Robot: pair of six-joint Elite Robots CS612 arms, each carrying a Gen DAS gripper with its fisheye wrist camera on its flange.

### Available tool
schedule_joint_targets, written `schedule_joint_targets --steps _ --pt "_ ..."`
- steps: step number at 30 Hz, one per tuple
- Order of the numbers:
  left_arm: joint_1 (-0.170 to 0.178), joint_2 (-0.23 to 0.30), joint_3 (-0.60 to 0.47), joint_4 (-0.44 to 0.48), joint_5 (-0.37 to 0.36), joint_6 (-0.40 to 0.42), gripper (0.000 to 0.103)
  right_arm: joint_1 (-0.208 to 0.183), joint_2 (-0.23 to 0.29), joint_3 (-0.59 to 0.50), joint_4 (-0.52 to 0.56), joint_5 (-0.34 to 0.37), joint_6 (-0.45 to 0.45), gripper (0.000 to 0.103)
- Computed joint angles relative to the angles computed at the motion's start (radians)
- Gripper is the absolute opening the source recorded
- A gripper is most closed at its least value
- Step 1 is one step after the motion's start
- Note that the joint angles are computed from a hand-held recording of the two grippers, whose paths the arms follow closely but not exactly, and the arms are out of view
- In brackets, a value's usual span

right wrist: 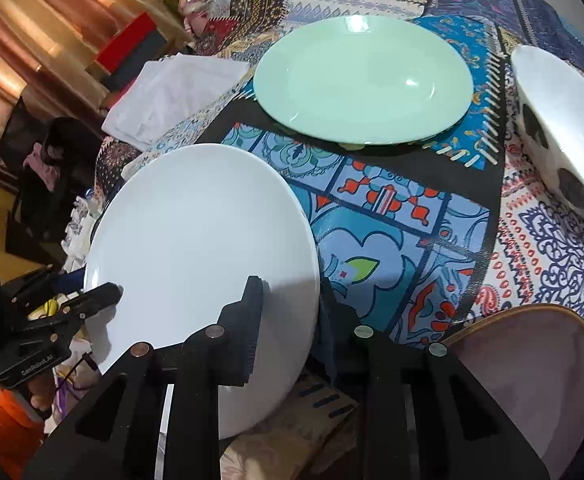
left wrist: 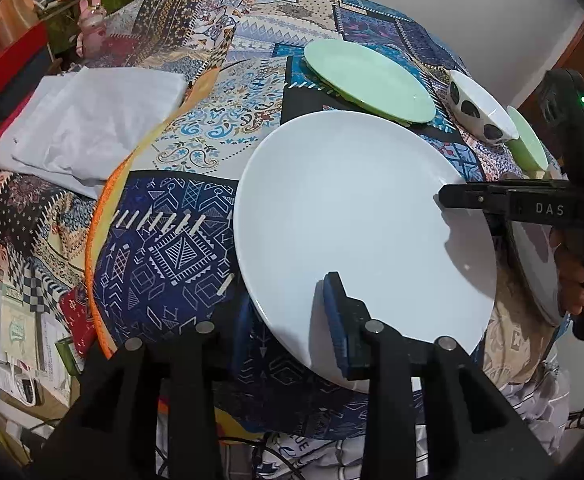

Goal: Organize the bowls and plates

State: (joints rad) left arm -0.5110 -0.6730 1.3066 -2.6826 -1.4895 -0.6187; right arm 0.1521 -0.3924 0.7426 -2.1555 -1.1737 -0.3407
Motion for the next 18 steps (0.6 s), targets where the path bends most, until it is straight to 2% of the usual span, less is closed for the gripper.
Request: schedule_joint_targets --steps 6,11,18 --pt "0.007 0.006 -0.011 -0.011 -0.029 -0.036 0.033 -0.006 -0.016 0.028 -0.029 0.010 0.009 0.025" --pt "0.001 0.004 -0.020 -0.009 -0.006 -0.027 0.033 -0.013 -0.026 0.047 -0.053 0.021 0.024 0.025" --pt "-0.001 0.005 -0.037 -0.012 -0.010 -0.027 0.033 -0.022 -0.039 0.067 -0.076 0.027 0.040 0.025"
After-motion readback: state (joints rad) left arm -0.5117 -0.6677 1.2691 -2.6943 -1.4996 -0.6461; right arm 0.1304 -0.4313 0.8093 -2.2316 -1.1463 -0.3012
